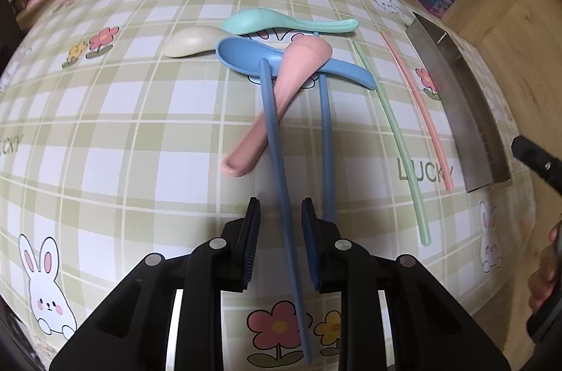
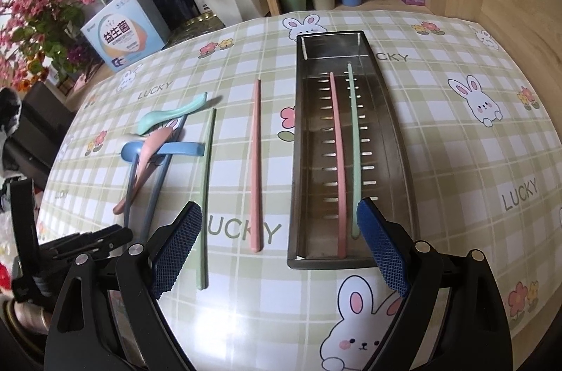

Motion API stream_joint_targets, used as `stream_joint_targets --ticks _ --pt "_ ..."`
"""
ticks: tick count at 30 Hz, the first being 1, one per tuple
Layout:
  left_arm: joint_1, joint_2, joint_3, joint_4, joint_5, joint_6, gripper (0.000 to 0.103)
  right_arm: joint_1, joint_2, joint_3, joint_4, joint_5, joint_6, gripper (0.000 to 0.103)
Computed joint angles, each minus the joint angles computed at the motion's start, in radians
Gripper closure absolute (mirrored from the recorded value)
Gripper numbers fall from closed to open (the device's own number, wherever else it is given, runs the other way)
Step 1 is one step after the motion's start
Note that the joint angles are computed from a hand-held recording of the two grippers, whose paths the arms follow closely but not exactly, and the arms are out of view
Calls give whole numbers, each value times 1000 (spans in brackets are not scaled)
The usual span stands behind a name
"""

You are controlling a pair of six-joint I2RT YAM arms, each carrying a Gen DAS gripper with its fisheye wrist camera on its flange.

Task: Organize utensils
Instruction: 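Lower the left tool onto the blue chopstick and close on it, then close the right tool on the pink spoon and lift it while left holds blue chopstick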

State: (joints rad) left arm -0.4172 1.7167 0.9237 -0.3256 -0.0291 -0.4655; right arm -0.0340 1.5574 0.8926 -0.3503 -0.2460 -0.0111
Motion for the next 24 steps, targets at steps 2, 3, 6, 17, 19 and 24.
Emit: stream_joint_targets --ticks 2,3,6,17,19,24 --pt "-10 6 5 0 -18 6 80 8 0 0 0 2 -3 16" --pt "-11 4 2 4 -19 7 80 10 -2 -3 0 4 -4 16" --pt "-3 -3 -14 18 -33 -11 96 14 -1 -8 1 6 -9 16" --pt "32 -123 -125 112 28 -25 98 59 13 5 -14 17 -37 32" --pt "35 -157 -136 115 19 -17 98 76 30 20 -25 9 -33 36" --pt "106 -233 -156 109 36 11 98 150 95 80 -36 -12 -19 51"
